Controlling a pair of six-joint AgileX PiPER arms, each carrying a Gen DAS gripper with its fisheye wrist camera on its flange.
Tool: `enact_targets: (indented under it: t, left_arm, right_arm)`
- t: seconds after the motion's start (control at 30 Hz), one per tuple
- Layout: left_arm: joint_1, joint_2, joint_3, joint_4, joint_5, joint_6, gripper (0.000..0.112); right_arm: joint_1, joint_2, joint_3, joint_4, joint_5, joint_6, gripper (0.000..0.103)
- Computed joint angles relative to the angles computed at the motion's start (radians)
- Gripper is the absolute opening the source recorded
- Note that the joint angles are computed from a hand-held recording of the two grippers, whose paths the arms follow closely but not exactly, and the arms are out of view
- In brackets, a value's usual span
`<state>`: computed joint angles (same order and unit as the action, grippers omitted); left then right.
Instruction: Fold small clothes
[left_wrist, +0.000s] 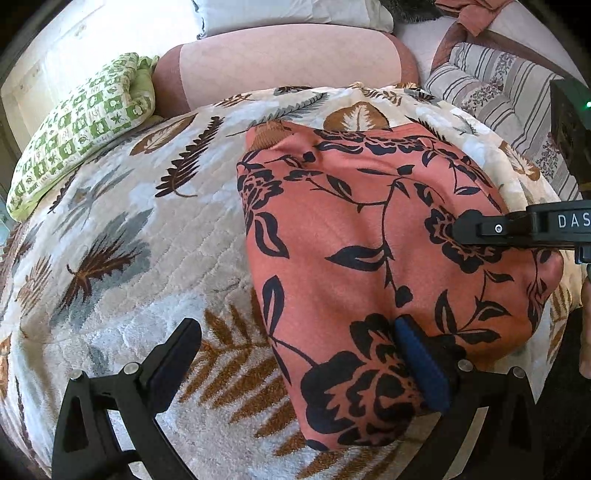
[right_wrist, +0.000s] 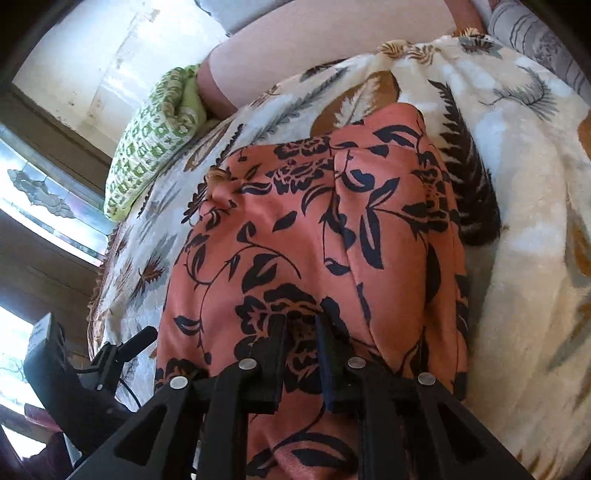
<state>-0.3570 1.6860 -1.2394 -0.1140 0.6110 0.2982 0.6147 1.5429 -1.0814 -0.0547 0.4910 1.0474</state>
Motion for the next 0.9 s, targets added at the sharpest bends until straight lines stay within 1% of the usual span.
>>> enact_targets:
  t: [0.07,0.17,0.27,0.37,0.43,0.57,0.9]
  left_arm:
    - [-0.003,0.002,-0.004,0.009,0.002,-0.008,0.103]
    - [-0.009,0.001,-0.003,0.026,0.001,-0.027,0.103]
    - [-0.015,-0.002,0.0,0.045,-0.003,-0.042,0.103]
    - [-0.022,-0.002,-0.002,0.063,-0.001,-0.063,0.103]
    - [-0.027,-0.003,-0.001,0.077,-0.003,-0.078,0.103]
    - [-0.033,-0.007,0.004,0.1,-0.006,-0.105,0.103]
    - [-0.049,-0.015,0.008,0.147,-0.002,-0.16,0.103]
  right_arm:
    - [-0.002,-0.004,0.004,0.002,0.001,0.003,0.019]
    - [-0.004,-0.014,0.029,-0.011,-0.03,0.003,0.019]
    - [0.023,-0.002,0.024,-0.089,-0.039,0.091,0.019]
    - [0.049,0.0,0.022,-0.182,-0.026,0.182,0.019]
    - [0.059,0.001,0.018,-0.215,-0.018,0.211,0.019]
    - [0.064,-0.008,0.036,-0.247,-0.036,0.264,0.019]
    - [0.092,-0.024,0.065,-0.352,-0.053,0.398,0.019]
